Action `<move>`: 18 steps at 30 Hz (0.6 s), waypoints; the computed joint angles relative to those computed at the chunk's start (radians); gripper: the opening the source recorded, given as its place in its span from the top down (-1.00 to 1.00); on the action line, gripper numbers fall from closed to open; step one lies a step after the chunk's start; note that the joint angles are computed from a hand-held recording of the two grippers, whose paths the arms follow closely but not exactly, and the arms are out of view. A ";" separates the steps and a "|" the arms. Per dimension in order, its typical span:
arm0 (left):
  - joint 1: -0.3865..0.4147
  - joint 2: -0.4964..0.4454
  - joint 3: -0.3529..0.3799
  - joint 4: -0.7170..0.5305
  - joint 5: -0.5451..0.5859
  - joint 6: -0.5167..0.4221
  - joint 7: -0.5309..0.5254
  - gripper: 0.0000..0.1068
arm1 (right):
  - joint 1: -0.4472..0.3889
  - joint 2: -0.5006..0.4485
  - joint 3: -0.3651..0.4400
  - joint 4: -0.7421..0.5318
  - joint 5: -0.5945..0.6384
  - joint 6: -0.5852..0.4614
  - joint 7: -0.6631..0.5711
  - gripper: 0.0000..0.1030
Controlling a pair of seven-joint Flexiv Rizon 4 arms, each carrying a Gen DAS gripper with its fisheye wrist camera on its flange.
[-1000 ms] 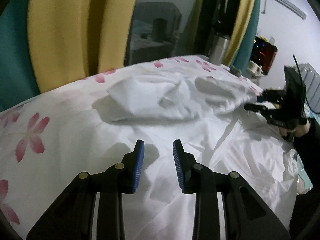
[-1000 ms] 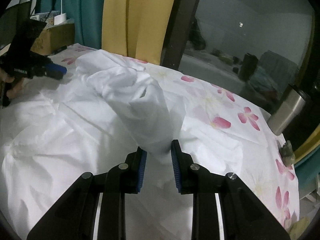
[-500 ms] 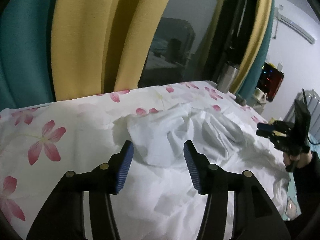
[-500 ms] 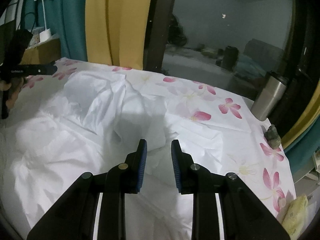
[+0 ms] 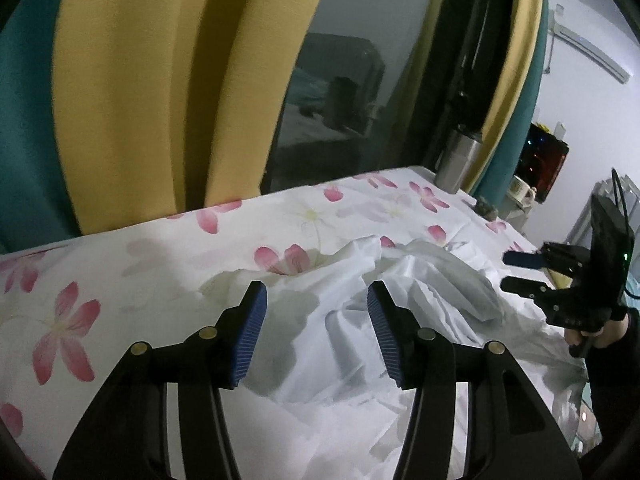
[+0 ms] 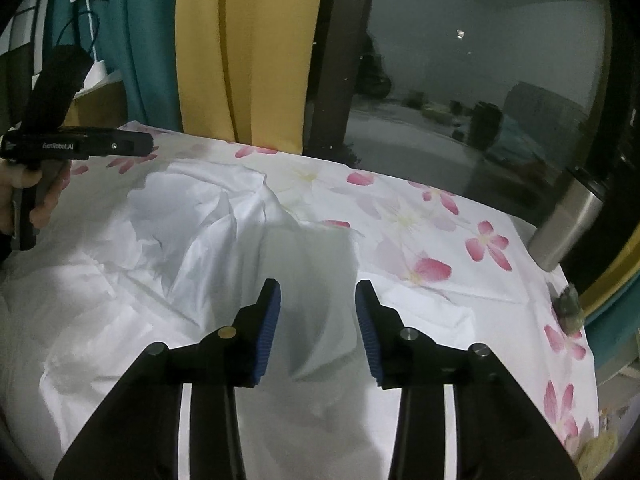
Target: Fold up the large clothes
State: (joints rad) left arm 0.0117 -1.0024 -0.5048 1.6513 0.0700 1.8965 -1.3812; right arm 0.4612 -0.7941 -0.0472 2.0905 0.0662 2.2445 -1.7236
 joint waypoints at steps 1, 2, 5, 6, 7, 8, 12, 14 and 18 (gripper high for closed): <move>-0.001 -0.003 -0.001 -0.008 -0.001 -0.014 0.004 -0.04 | -0.002 -0.003 0.000 -0.010 -0.007 -0.010 0.000 0.25; 0.002 -0.011 -0.008 -0.019 -0.003 -0.039 0.012 -0.04 | -0.006 -0.006 0.001 -0.022 -0.018 -0.024 0.003 0.25; 0.007 -0.029 -0.024 -0.038 -0.017 -0.083 0.039 -0.04 | -0.008 -0.016 0.001 -0.049 -0.037 -0.050 0.008 0.24; 0.004 -0.032 -0.023 -0.042 -0.027 -0.094 0.047 -0.04 | -0.012 -0.021 0.003 -0.059 -0.047 -0.059 0.011 0.24; 0.000 -0.035 -0.021 -0.047 -0.039 -0.109 0.054 -0.04 | -0.016 -0.026 0.006 -0.068 -0.056 -0.066 0.015 0.24; 0.000 -0.041 -0.024 -0.051 -0.049 -0.126 0.065 -0.03 | -0.020 -0.031 0.008 -0.077 -0.066 -0.073 0.018 0.24; 0.015 -0.063 -0.051 -0.050 -0.072 -0.153 0.116 -0.03 | -0.041 -0.053 0.023 -0.107 -0.110 -0.099 0.034 0.24; 0.018 -0.068 -0.058 -0.048 -0.086 -0.173 0.137 0.27 | -0.051 -0.062 0.031 -0.118 -0.136 -0.119 0.044 0.24; -0.002 -0.063 -0.036 -0.036 -0.126 -0.187 0.163 0.41 | -0.046 -0.074 0.026 -0.122 -0.157 -0.137 0.049 0.24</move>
